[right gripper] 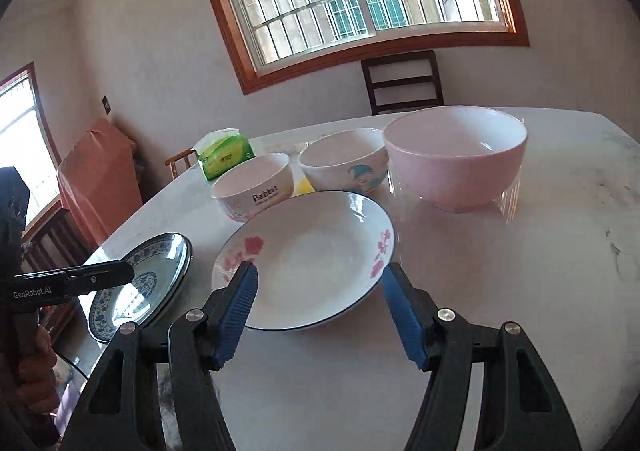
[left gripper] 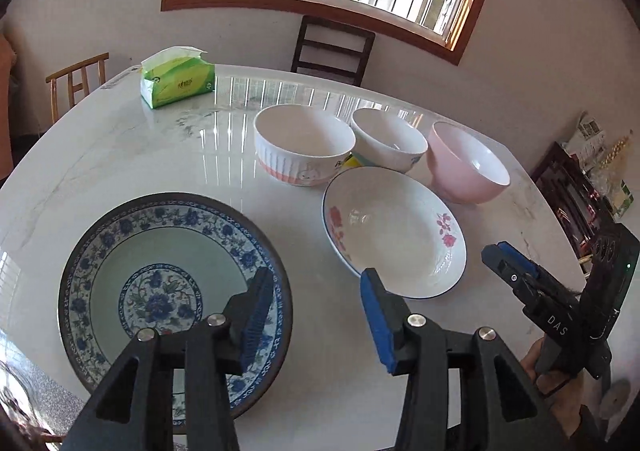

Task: Organize plates and bowls
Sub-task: 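Move both grippers to the white plate with pink flowers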

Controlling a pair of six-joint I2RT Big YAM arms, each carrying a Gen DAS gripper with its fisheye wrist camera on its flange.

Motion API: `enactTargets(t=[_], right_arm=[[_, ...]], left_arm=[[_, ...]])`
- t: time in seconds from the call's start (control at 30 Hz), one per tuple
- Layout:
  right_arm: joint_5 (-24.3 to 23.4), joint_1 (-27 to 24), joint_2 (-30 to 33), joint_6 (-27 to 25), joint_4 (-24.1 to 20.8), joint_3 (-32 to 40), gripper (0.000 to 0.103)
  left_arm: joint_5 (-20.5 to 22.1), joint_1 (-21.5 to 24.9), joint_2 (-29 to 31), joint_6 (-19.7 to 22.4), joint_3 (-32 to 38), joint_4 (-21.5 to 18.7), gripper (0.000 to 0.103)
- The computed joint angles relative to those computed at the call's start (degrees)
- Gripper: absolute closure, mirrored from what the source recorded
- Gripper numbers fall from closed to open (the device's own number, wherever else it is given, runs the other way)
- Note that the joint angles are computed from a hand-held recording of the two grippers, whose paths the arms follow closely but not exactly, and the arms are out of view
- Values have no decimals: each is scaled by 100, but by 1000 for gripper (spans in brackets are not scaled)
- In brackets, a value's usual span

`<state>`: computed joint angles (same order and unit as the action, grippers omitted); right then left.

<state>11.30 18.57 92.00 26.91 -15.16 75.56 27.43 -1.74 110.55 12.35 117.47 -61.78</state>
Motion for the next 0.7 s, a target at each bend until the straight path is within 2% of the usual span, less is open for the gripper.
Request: enactTargets(t=[0.1, 0.2, 0.3, 0.47, 0.6, 0.63, 0.7], right_arm=[[-303, -218, 34, 199, -1, -16, 44], [-501, -338, 138, 276, -98, 81, 46], [-716, -423, 216, 340, -91, 134, 46], [-851, -494, 425, 208, -298, 411, 46], [-950, -526, 620, 129, -562, 690, 49], [-951, -525, 655, 112, -623, 744, 50], [-959, -534, 720, 88, -712, 841, 50]], left_arm=[[-263, -211, 469, -139, 715, -332, 53], [-411, -342, 1098, -291, 1692, -897, 53], [-333, -377, 1759, -423, 2733, -1572, 53], [-568, -464, 2232, -417, 3446, -1843, 53], [-544, -459, 2777, -477, 4357, -2378, 53], [-543, -461, 2802, -466, 4384, -2383, 53], [-600, -488, 2647, -402, 4062, -2150, 53]])
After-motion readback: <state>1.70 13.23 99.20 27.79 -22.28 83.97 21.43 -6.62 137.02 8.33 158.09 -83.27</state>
